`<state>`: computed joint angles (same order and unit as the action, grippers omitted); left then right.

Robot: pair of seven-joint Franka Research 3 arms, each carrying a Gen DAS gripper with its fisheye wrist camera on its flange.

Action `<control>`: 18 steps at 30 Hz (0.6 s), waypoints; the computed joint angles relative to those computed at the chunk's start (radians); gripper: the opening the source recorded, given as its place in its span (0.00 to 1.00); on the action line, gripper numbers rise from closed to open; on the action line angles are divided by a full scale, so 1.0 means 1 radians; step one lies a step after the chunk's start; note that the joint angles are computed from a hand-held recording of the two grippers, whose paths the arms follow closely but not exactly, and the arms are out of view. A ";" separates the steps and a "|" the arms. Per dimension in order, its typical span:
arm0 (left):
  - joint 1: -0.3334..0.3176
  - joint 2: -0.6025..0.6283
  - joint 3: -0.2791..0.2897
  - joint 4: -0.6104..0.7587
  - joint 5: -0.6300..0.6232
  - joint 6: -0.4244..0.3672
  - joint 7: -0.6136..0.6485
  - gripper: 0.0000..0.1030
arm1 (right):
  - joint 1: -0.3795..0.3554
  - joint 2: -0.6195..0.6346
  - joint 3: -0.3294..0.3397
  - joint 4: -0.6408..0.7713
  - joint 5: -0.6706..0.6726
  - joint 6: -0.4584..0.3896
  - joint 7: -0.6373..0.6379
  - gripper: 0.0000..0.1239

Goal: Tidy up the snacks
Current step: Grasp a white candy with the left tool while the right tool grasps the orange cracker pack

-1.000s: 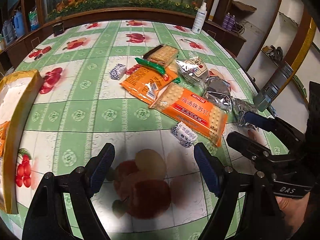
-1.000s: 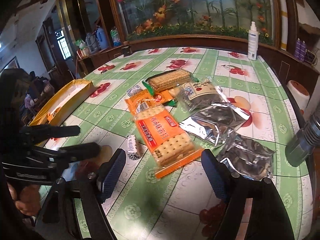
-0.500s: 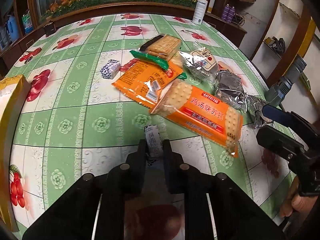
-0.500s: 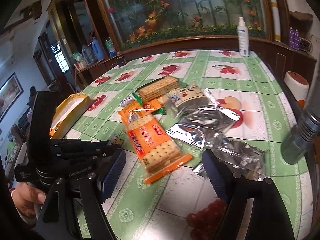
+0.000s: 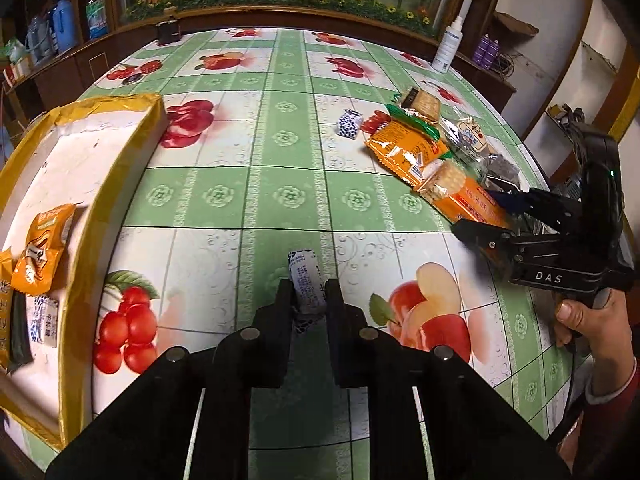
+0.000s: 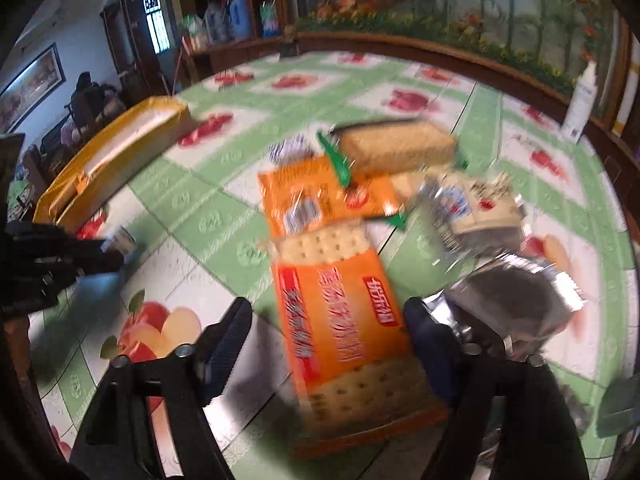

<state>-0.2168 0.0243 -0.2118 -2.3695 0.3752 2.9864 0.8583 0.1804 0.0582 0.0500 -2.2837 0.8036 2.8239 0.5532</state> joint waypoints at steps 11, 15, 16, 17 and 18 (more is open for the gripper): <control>0.027 -0.089 0.007 -0.092 -0.062 0.052 0.014 0.12 | 0.047 -0.139 -0.022 -0.090 0.320 -0.041 -0.126 0.44; 0.040 -0.125 0.006 -0.117 -0.032 0.062 -0.023 0.12 | 0.058 -0.197 -0.055 -0.103 0.448 -0.145 -0.179 0.44; 0.042 -0.132 0.006 -0.122 -0.033 0.063 -0.024 0.12 | 0.061 -0.206 -0.056 -0.106 0.462 -0.158 -0.183 0.44; 0.047 -0.140 0.004 -0.127 -0.025 0.062 -0.033 0.12 | 0.063 -0.214 -0.060 -0.106 0.479 -0.176 -0.189 0.44; 0.049 -0.147 0.004 -0.132 -0.025 0.061 -0.035 0.12 | 0.064 -0.219 -0.063 -0.107 0.489 -0.193 -0.191 0.44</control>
<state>-0.1679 -0.1228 -0.2075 -2.5015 0.3506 3.0471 0.8233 0.2441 -0.1608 -0.0129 -2.3905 1.2928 2.6304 0.3627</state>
